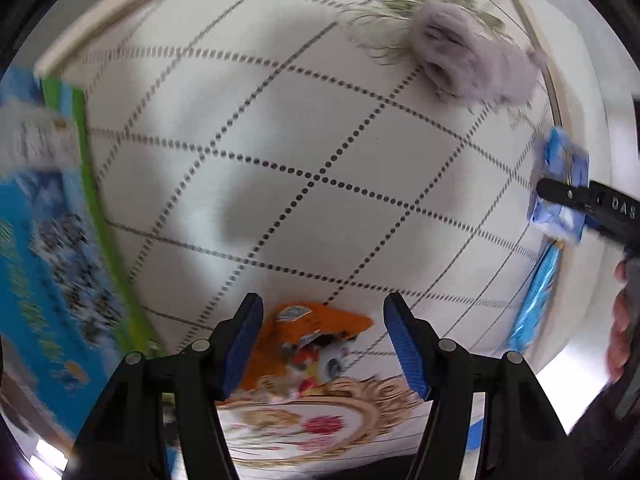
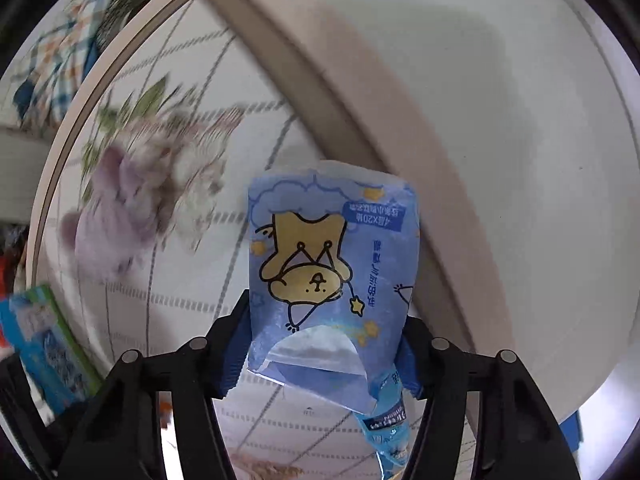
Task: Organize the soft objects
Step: 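Grasp the panda-print orange snack with the left tool while the right tool grasps the blue tissue pack, then carry the panda snack and blue tissue pack into the box and release both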
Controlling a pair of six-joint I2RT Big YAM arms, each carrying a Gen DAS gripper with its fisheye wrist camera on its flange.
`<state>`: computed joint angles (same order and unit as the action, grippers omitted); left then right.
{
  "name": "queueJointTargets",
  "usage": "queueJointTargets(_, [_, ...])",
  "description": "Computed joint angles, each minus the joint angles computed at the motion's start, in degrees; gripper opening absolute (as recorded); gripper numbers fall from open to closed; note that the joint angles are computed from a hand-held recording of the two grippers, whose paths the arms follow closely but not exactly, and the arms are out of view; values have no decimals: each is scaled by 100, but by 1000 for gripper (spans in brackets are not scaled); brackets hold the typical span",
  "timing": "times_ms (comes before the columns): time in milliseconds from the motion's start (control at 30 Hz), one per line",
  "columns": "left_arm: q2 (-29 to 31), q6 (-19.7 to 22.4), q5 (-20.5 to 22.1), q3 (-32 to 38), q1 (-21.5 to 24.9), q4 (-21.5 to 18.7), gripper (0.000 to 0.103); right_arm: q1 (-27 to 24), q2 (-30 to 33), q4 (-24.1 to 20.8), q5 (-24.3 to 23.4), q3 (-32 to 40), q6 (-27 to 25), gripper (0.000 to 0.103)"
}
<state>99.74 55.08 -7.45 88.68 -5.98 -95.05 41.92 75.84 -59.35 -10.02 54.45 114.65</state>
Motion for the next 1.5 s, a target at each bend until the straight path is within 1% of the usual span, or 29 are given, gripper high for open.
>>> queueJointTargets(100, [-316,831,-232,-214,-44,378,62,59,191,-83,-101,166,-341,64])
queueJointTargets(167, [-529,1358,-457,-451,-72,678,68,90,267,-31,-138,186,-368,64])
queueJointTargets(200, [-673,1645,-610,-659,-84,899,68,108,290,17,-137,180,-329,64])
queueJointTargets(333, [-933,2354,-1132,-1278,-104,1455,68,117,345,-9,-131,183,-340,66])
queueJointTargets(367, [-1025,2538,-1332,-1521,-104,1700,68,91,384,-47,-131,224,-390,66])
queueJointTargets(433, [-1273,2811,-1510,-1956,-78,2100,68,69,423,-78,-129,266,-442,66])
queueJointTargets(467, [-1357,2893,-1482,-2093,-56,2282,68,28,490,-82,-133,333,-478,66])
queueJointTargets(500, [-1444,2905,-1434,-2196,-38,2362,67,-26,518,-103,-138,380,-509,66])
queueJointTargets(533, [-1477,2869,-1359,-2231,-24,2378,63,-59,516,-112,-135,393,-516,66])
queueJointTargets(567, [-1488,2741,-1281,-2228,-16,2328,49,-81,500,-96,-125,385,-497,66])
queueJointTargets(600, [-1538,2607,-1227,-2268,14,2227,48,-107,481,-103,-123,380,-512,66])
queueJointTargets(700, [-1329,1890,-829,-1920,42,1588,48,-171,318,-74,-55,219,-470,69])
queueJointTargets(733, [-1221,1609,-704,-1784,39,1376,48,-202,237,7,-14,129,-432,76])
queueJointTargets(767, [-1075,1290,-580,-1623,34,1119,48,-188,157,33,18,70,-360,79])
queueJointTargets(867, [-591,385,-274,-1168,18,355,48,-261,115,-27,-5,12,-353,80])
queueJointTargets(900, [-516,293,-224,-1108,22,231,49,-281,132,-76,1,32,-404,80])
queueJointTargets(933, [-482,286,-218,-1091,19,146,50,-310,178,-162,-6,88,-492,80])
queueJointTargets(1000, [-564,454,-299,-1195,-1,214,53,-333,254,-204,-47,131,-584,79])
queueJointTargets(1067, [-782,803,-484,-1456,-37,511,53,-346,351,-382,-31,251,-711,77])
queueJointTargets(1100, [-1053,1022,-571,-1843,61,777,53,-336,419,-522,-32,349,-773,74])
queueJointTargets(1133, [-1174,1119,-605,-1985,45,927,53,-335,500,-636,-36,432,-858,71])
queueJointTargets(1167, [-1280,1196,-610,-2106,66,1098,53,-325,564,-743,-28,509,-909,66])
queueJointTargets(1200, [-1374,1200,-547,-2193,93,1240,52,-323,628,-897,10,606,-1000,62])
queueJointTargets(1233, [-1543,1161,-455,-2321,114,1263,44,-300,670,-946,40,673,-1035,56])
queueJointTargets(1267, [-1608,1094,-351,-2356,142,1304,44,-258,676,-943,64,716,-992,52])
queueJointTargets(1333, [-1612,1038,-177,-2225,201,1283,44,-184,637,-904,109,727,-893,48])
queueJointTargets(1400, [-1640,1073,19,-2100,288,1159,42,-82,579,-911,141,769,-792,46])
queueJointTargets(1433, [-1660,1061,108,-2042,319,1077,42,-18,551,-948,195,820,-743,46])
queueJointTargets(1500, [-1623,1005,336,-1815,403,752,42,126,530,-1025,319,943,-628,45])
